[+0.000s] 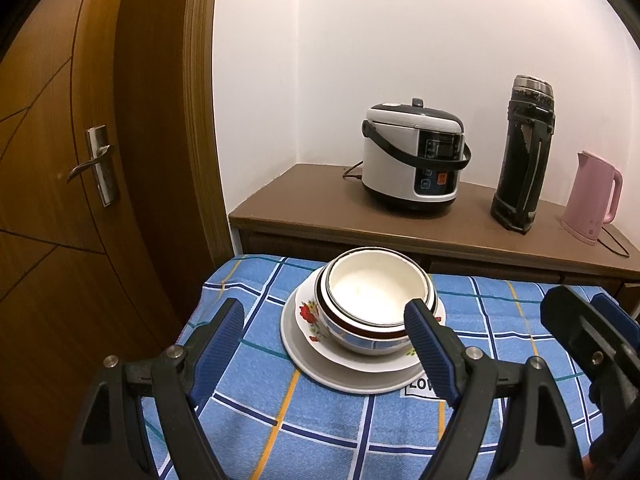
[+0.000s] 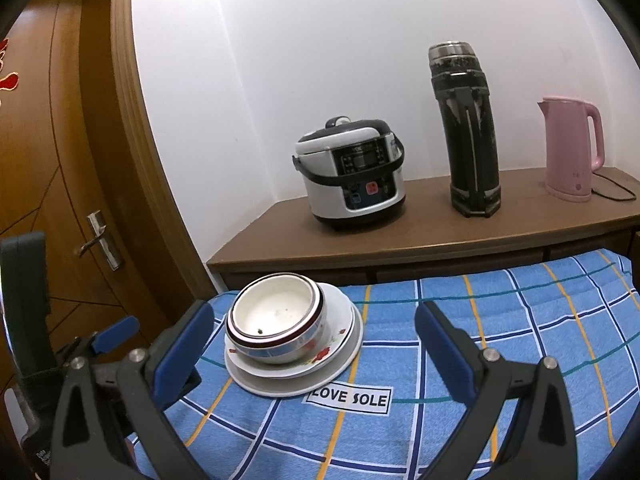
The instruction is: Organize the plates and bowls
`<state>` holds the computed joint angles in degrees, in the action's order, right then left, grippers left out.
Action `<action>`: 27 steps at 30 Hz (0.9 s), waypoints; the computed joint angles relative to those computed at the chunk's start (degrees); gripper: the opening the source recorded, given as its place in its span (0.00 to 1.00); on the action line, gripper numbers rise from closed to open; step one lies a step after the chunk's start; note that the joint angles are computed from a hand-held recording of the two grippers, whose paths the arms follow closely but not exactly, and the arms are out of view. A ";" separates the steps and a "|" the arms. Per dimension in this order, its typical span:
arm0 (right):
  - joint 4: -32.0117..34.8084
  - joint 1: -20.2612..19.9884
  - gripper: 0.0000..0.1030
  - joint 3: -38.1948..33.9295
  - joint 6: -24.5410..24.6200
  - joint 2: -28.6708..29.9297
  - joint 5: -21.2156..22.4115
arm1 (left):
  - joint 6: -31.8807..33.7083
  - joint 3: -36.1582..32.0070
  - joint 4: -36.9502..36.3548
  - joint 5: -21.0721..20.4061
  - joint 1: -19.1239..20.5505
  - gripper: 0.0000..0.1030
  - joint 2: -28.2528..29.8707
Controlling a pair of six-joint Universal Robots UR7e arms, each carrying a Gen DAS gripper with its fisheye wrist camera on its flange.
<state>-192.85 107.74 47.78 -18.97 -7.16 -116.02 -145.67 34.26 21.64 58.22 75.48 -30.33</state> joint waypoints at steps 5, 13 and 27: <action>0.06 0.14 0.99 -0.20 0.10 0.10 -0.19 | -0.13 -0.09 0.08 -0.06 -0.02 0.82 0.03; 0.12 0.10 0.99 -0.13 0.16 0.03 -0.09 | -0.08 0.31 -0.26 0.03 -0.02 0.82 -0.23; -0.70 0.24 0.99 0.23 0.03 -0.13 -0.35 | 0.71 1.81 -2.28 -1.61 -0.28 0.82 -0.90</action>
